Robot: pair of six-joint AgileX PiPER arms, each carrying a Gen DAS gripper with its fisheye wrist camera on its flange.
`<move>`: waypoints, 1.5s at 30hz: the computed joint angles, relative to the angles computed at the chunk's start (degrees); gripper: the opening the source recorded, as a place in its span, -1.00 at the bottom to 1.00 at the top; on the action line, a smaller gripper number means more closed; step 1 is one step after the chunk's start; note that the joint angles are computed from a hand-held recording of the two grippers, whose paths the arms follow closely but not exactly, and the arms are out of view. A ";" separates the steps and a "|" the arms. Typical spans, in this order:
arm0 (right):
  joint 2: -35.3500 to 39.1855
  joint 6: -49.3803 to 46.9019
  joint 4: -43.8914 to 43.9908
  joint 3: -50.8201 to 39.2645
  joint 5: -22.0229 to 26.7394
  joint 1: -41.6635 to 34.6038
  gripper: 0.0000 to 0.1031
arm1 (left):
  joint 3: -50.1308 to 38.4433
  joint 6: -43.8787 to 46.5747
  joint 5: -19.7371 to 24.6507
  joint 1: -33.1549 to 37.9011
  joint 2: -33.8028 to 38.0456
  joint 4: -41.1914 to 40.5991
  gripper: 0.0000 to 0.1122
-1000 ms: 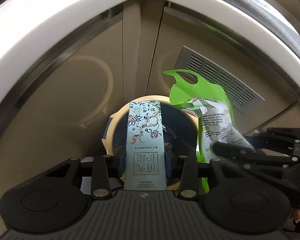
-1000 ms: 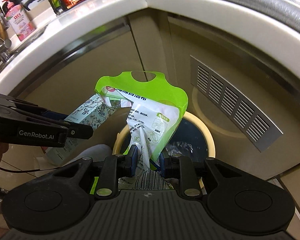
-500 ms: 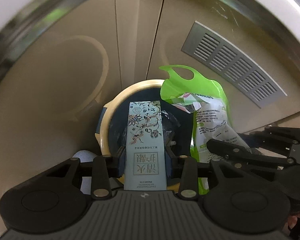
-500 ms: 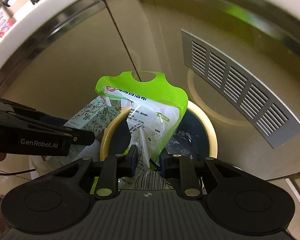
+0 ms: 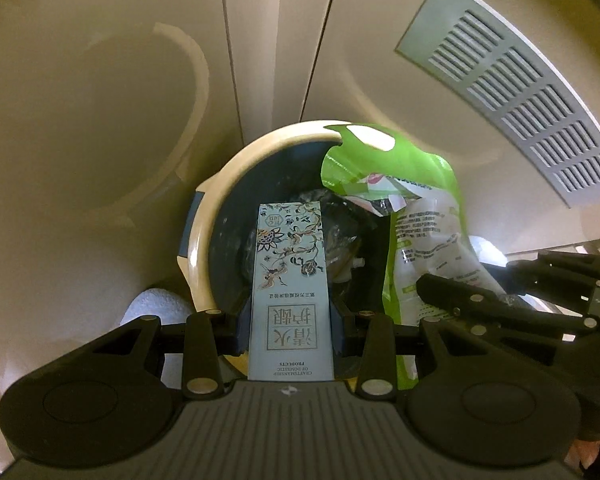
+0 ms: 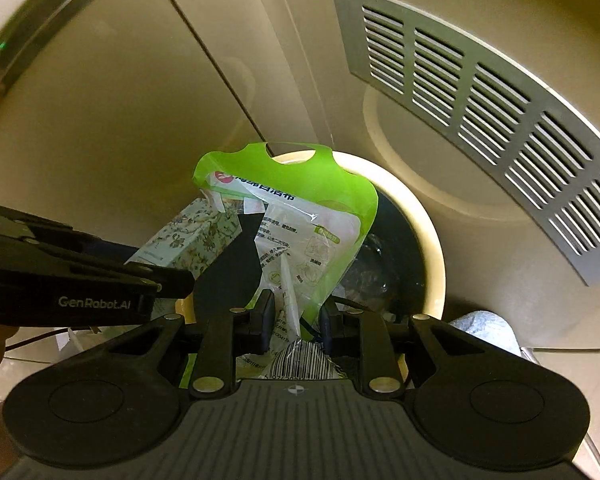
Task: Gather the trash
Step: 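Lower the green-handled bag and floral carton into the bin with both grippers, then open the right gripper while the left gripper opens, dropping both items into the bin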
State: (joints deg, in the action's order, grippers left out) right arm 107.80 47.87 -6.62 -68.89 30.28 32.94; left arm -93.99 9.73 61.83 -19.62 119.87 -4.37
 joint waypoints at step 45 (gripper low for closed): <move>-6.45 11.64 -10.20 0.92 6.09 5.46 0.32 | 18.67 2.27 -4.78 4.85 -14.94 -1.88 0.70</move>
State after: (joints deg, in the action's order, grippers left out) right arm 101.36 59.51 -16.82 -67.97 36.37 38.40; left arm -75.32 12.01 57.05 -14.77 104.93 -6.25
